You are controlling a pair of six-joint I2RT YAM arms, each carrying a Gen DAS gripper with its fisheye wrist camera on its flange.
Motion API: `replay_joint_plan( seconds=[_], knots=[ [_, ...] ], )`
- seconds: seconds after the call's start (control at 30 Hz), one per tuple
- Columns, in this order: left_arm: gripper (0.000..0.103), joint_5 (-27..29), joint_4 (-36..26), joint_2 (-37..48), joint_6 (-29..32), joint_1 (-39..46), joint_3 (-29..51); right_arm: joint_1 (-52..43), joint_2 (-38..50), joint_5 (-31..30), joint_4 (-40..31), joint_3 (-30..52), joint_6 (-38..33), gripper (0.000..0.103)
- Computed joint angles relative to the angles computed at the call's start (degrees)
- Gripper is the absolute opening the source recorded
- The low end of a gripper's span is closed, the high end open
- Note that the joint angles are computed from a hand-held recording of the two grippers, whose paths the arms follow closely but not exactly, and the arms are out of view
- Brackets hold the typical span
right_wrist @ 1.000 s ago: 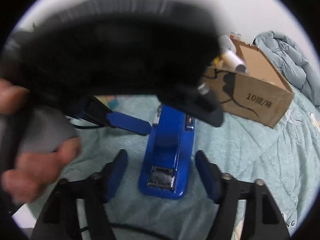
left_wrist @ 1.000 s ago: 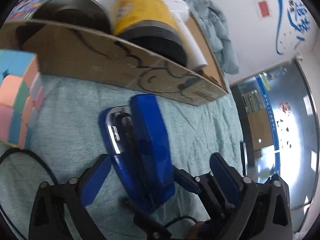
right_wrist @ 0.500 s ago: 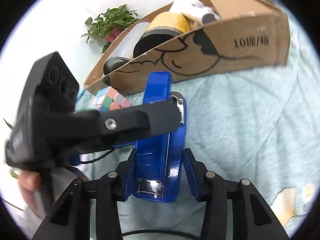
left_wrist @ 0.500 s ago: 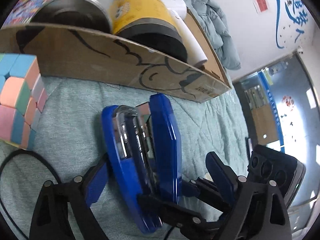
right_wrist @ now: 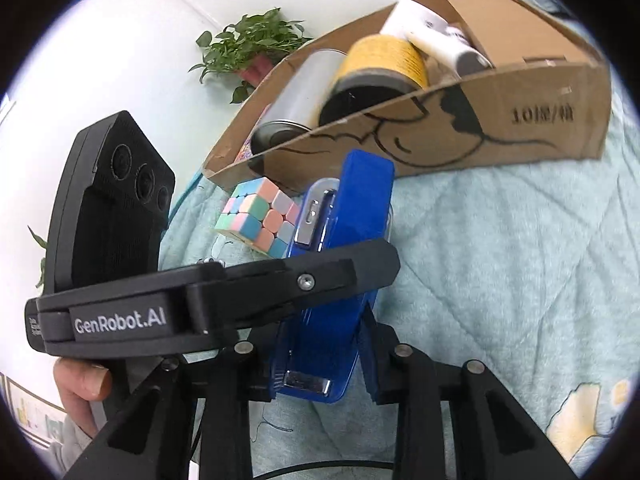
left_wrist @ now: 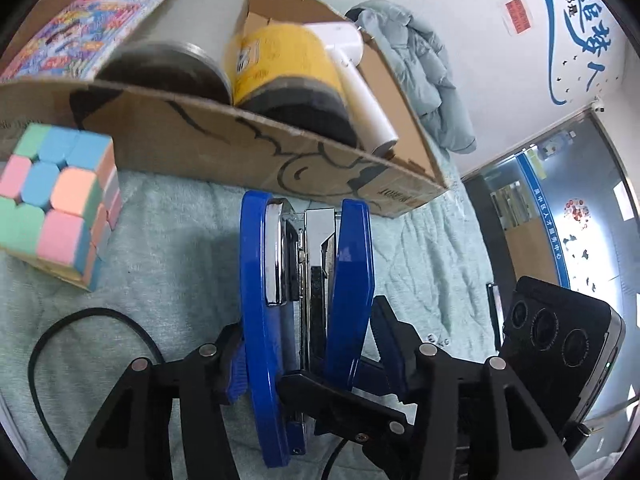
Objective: Organize rigid objects
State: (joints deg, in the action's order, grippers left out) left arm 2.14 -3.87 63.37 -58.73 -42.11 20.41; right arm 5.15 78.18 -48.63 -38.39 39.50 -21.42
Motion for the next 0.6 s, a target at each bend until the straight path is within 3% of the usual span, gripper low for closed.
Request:
replay_joint_plan(
  seconds=[0.3,0.47,0.6],
  knots=[
    [0.049,-1.71,-17.47,-13.29,6.59,4.48,6.69,5.26,-4.81,0.72,1.40,4.47,5.77,0.030],
    [0.049,2.61,-24.54,-16.16,14.02,14.49,12.13,10.99,-3.58,2.97,5.13,9.29,10.98,0.030],
    [0.049,9.80,-29.72,-16.05,22.94,27.22,16.97,13.92,0.05,2.77,7.92,13.37,14.46,0.030]
  ],
)
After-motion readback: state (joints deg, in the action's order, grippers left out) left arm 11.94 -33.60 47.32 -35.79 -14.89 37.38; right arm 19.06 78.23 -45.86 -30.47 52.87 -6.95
